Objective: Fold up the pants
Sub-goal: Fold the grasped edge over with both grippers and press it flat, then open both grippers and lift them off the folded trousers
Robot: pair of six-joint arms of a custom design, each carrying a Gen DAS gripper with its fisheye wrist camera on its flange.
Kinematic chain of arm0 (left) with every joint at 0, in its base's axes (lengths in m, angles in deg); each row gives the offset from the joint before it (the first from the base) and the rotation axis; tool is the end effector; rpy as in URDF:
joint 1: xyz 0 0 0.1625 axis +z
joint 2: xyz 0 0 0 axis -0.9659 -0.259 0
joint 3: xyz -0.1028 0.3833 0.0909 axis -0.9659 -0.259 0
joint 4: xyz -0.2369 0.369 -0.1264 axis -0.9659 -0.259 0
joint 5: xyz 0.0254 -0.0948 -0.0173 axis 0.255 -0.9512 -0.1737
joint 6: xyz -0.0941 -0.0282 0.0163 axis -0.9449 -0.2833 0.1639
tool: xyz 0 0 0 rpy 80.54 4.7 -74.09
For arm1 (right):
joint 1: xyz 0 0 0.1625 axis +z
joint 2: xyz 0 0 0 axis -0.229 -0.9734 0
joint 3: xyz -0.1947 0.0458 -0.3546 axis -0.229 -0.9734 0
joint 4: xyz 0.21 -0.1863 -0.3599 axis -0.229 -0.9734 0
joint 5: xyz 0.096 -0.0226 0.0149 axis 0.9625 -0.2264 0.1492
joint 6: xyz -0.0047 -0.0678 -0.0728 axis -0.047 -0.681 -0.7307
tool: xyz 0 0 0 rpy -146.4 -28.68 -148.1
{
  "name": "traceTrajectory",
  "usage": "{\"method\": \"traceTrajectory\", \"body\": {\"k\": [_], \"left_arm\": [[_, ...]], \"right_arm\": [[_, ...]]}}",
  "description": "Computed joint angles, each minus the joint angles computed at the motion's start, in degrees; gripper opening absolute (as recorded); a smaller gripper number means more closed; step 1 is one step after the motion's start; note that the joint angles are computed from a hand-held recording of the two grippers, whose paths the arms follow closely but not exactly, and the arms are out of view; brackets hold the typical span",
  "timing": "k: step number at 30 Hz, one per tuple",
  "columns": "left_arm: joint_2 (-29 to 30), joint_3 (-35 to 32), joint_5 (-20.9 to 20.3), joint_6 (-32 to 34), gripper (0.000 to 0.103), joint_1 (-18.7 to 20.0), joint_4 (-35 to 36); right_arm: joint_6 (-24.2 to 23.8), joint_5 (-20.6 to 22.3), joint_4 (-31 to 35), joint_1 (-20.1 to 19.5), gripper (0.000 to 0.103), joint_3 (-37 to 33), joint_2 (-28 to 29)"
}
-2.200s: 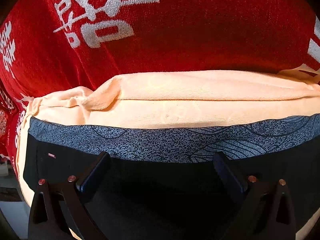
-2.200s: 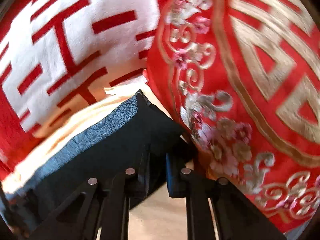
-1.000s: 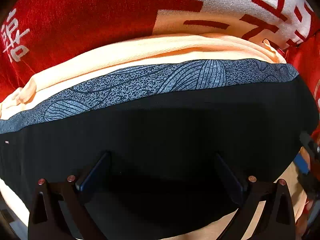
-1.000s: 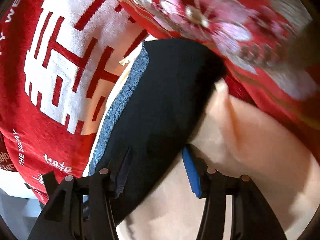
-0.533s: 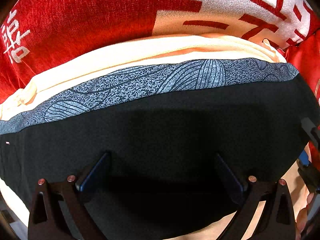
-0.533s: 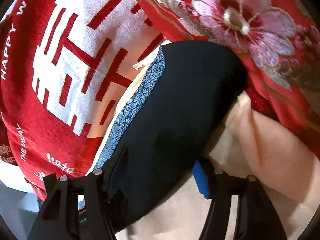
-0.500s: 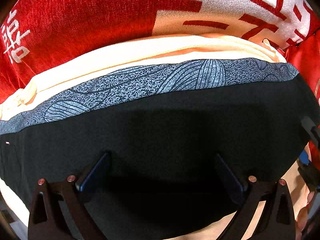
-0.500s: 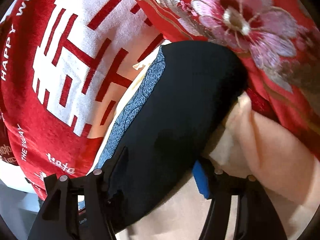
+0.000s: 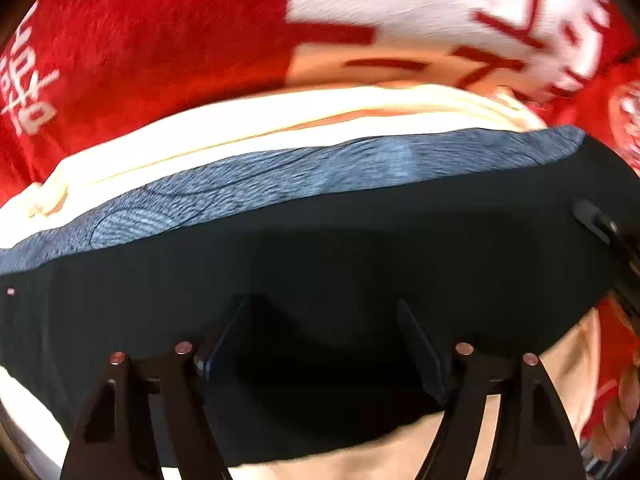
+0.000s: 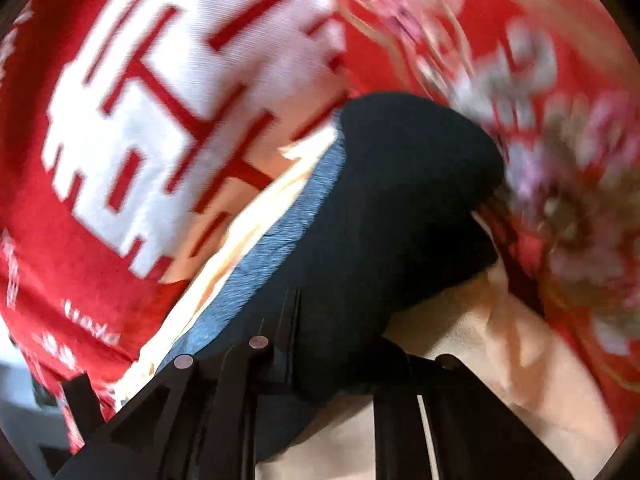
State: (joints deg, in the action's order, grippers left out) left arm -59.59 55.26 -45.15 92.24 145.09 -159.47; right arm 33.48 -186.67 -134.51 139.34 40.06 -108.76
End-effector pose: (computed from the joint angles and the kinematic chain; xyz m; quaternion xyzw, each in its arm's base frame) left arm -0.0380 -0.6657 0.3647 0.2422 0.9204 0.0188 0.3062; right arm 0.4181 -0.4748 0.0669 -0.2853 -0.8578 0.3931 0.1680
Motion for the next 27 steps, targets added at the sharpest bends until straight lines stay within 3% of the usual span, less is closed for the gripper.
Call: {"method": "traceTrajectory", "body": {"k": [4, 7, 13, 17, 21, 22, 24, 27], "left_arm": [[-1.5, 2.9, -1.3, 0.7, 0.077, 0.1, -0.4], [-3.8, 8.3, 1.2, 4.3, 0.078, -0.9, -7.4], [-4.8, 9.2, -0.1, 6.6, 0.078, -0.8, -8.7], [-4.1, 4.5, -3.0, 4.4, 0.078, 0.3, -2.8], [-6.2, 0.9, -3.4, 6.1, 0.078, 2.1, -3.2], [-6.4, -0.6, -3.2, 7.0, 0.079, 2.7, -2.8], [-6.1, -4.4, -2.6, 8.9, 0.092, 4.4, -1.5], [-4.5, -11.1, -1.0, 11.5, 0.092, 7.0, 0.5]], "right_arm": [[-3.2, -0.3, 3.2, 1.6, 0.015, -2.6, 0.6], [-7.3, -2.0, 8.7, 3.0, 0.015, -7.1, 2.9], [-13.7, -3.9, 16.8, 4.9, 0.015, -16.1, 7.8], [-15.4, -5.2, 23.8, 6.5, 0.015, -23.4, 11.9], [-17.0, -6.1, 32.8, 8.2, 0.015, -32.7, 17.8], [-17.5, -6.0, 35.7, 8.6, 0.015, -36.3, 20.3], [-18.3, -5.5, 39.8, 9.0, 0.015, -42.3, 24.7], [-17.7, -4.3, 48.3, 8.9, 0.016, -55.4, 33.8]]}}
